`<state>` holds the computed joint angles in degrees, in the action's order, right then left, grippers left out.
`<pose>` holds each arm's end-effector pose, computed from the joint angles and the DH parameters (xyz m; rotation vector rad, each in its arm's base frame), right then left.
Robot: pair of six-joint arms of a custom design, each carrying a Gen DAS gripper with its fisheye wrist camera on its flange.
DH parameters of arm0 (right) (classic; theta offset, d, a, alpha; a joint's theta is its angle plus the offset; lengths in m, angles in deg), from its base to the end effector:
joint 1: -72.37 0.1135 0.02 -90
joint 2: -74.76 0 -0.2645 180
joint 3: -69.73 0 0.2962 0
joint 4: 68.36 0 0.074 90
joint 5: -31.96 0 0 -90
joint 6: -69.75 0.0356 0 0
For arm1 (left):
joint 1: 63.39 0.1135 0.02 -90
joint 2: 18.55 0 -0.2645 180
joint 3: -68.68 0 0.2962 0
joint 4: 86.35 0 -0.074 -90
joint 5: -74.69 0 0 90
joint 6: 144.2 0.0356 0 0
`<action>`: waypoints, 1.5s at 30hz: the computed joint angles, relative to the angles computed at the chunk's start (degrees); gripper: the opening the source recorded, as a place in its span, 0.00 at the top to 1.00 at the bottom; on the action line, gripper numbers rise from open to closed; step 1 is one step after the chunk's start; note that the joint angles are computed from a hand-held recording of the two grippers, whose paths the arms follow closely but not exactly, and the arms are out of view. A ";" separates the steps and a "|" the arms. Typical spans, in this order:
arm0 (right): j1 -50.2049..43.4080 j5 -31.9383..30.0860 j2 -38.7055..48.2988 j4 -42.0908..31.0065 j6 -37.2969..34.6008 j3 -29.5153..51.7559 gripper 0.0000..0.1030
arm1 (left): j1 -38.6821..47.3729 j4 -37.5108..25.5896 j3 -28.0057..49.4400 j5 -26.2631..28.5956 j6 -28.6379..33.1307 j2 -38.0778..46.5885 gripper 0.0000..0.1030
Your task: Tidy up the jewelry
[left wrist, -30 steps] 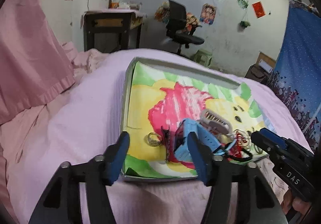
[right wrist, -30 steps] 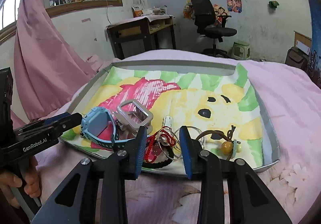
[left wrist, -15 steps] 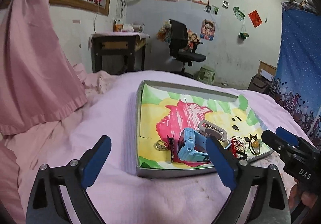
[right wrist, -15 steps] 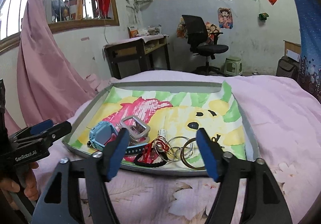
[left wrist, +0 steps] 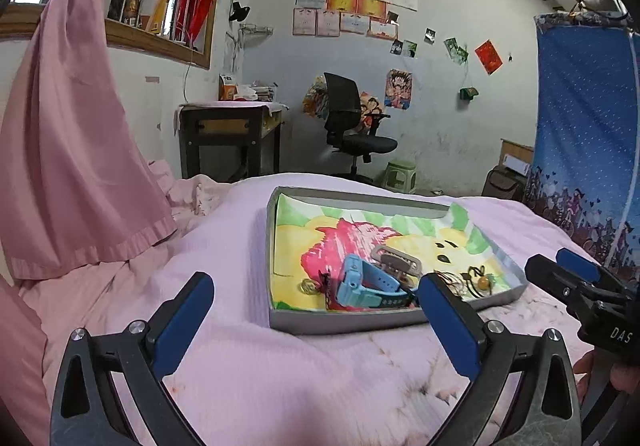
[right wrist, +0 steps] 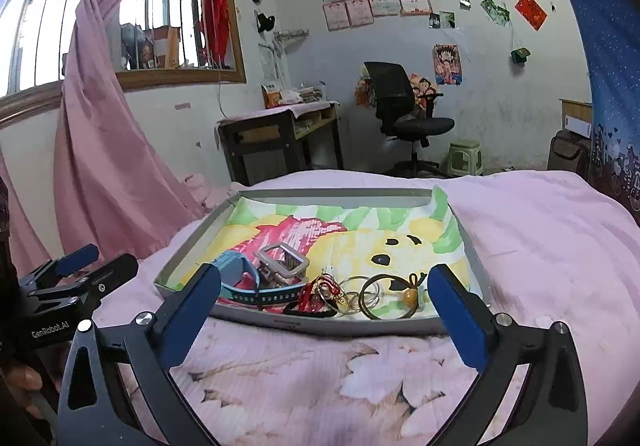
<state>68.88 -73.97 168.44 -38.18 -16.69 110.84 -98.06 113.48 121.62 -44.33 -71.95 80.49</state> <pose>0.3171 -0.0095 0.1010 -0.0624 1.9546 0.2732 0.3069 -0.1913 0.1148 -0.0233 1.9690 -0.0823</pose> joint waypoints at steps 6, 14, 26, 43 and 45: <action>-1.55 -1.61 -3.53 0.99 -0.06 -4.47 0.01 | -2.24 2.39 -5.34 -1.49 -2.04 -3.77 0.00; -3.99 -3.46 -9.77 4.22 -0.30 -12.45 0.01 | -6.48 3.29 -10.79 -4.85 -3.50 -7.43 0.00; -9.03 -6.76 -15.64 6.23 -1.26 -20.16 0.01 | -11.31 5.74 -16.53 -11.08 -7.30 -9.47 0.00; -10.29 -7.53 -14.21 9.91 -3.07 -22.88 0.01 | -15.23 8.59 -17.08 -17.27 -7.60 -7.09 0.00; -9.95 -7.26 -14.45 9.50 -2.99 -22.79 0.01 | -15.25 8.22 -16.88 -17.26 -7.95 -6.98 0.00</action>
<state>58.93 -81.23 153.99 -28.68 -19.68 88.06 -113.31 121.71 104.74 -61.58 -79.90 73.52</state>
